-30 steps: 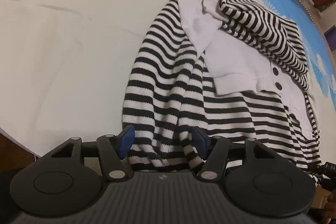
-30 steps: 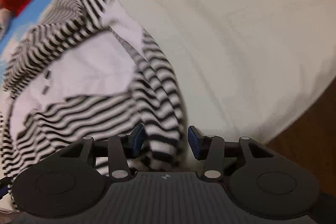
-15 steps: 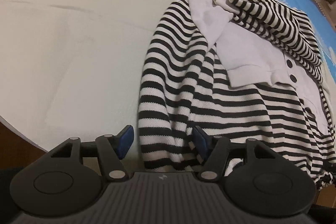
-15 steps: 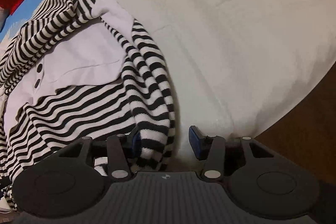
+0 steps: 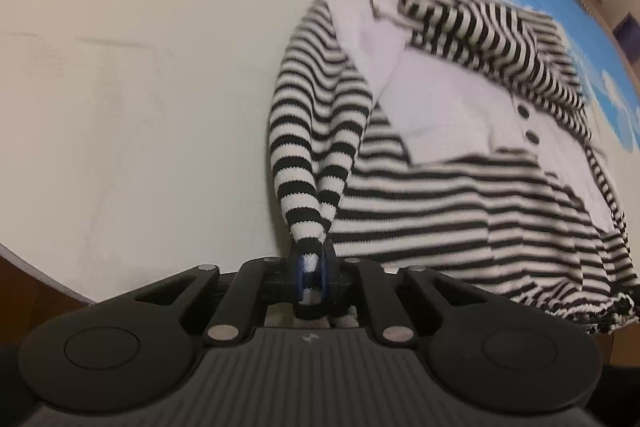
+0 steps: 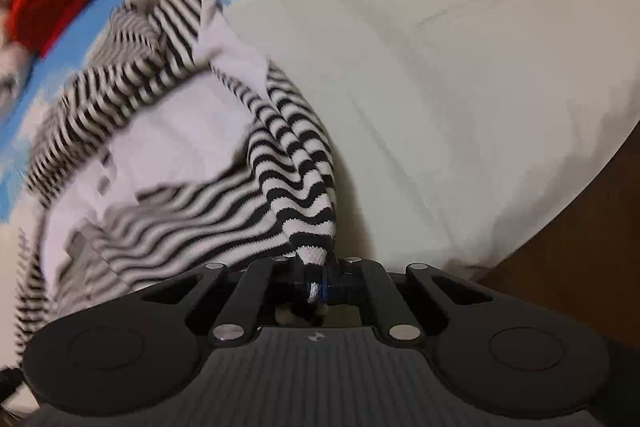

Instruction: Fold small clothes

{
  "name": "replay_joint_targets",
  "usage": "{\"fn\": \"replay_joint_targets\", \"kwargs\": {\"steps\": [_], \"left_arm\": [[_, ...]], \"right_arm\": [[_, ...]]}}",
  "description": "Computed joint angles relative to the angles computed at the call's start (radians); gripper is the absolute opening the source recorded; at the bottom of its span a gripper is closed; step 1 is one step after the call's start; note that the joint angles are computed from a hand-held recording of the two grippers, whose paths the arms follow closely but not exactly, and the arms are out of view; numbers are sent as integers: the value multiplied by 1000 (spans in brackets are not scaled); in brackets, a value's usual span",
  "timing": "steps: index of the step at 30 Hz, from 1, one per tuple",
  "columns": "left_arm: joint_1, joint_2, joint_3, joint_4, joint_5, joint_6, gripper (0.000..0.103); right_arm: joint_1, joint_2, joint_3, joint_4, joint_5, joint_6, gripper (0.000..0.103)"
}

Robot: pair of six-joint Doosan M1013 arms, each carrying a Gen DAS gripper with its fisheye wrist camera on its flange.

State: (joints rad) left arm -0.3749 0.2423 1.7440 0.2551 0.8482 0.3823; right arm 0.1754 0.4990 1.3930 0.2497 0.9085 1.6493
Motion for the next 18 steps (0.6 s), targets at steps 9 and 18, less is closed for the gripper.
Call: {"fn": "replay_joint_targets", "kwargs": {"steps": [9,18], "left_arm": [[26,0,15,-80,-34,-13,29],[11,12,1,-40,-5,13,28]], "right_arm": [[12,21,-21,-34,51,34,21],[15,14,-12,-31,47,-10,18]]}}
